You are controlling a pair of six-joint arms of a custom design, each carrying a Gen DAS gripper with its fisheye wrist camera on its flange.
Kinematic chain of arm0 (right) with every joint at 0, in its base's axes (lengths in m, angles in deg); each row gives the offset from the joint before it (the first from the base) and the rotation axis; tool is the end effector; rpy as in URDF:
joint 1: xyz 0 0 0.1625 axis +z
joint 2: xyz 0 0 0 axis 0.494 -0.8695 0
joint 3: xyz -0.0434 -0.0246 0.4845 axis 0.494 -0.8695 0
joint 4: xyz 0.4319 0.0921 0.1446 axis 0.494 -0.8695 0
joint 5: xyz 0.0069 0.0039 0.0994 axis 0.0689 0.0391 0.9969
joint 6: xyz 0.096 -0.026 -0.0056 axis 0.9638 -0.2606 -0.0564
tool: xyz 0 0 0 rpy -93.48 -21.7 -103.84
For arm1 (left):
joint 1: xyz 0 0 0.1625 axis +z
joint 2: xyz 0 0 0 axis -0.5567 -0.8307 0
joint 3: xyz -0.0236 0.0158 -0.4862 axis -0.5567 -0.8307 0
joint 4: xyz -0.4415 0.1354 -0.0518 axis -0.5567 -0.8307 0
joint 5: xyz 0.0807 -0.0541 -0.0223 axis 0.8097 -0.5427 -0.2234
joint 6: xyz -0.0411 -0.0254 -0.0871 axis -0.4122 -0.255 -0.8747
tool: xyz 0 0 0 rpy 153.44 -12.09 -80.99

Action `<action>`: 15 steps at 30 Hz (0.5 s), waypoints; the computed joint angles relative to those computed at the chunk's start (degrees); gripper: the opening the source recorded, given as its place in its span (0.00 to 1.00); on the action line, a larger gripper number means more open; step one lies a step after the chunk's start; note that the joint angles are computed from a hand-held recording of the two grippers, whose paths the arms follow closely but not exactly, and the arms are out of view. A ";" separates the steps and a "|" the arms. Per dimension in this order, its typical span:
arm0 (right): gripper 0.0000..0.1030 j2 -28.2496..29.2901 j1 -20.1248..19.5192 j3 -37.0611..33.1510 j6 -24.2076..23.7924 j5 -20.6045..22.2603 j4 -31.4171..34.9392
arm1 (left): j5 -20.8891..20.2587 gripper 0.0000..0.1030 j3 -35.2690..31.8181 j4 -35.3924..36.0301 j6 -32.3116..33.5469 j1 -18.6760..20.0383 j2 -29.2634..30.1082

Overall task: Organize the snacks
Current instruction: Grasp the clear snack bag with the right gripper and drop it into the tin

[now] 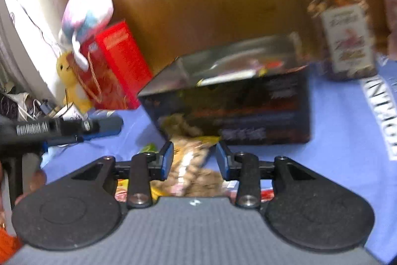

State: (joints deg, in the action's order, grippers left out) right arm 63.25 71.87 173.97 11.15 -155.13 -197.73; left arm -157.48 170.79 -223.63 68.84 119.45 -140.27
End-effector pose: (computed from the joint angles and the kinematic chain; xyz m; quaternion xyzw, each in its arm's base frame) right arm 0.2358 -0.6617 -0.0682 0.0649 -0.8748 0.4604 0.1359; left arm 0.0673 -0.7841 0.2398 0.3098 0.9233 -0.2259 0.0232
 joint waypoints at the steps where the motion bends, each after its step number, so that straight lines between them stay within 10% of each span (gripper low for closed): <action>1: 0.43 0.54 0.11 -0.99 0.38 0.01 1.42 | -0.43 0.40 -0.30 1.33 -0.65 0.64 0.02; 6: 0.36 -0.12 1.44 1.73 -2.38 0.17 2.74 | -1.46 0.40 2.18 3.97 -0.96 1.66 -1.41; 11: 0.44 2.06 5.46 8.55 -3.47 -9.72 -14.24 | -4.53 0.43 11.40 -13.59 1.98 1.63 -6.65; 15: 0.44 5.48 8.42 13.33 2.75 -15.28 -24.28 | -9.62 0.50 15.65 -9.70 4.97 0.80 -9.77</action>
State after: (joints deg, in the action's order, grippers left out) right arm 68.73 80.29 187.30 13.89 -170.41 -222.01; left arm -167.11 186.44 -233.33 73.81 120.25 -150.04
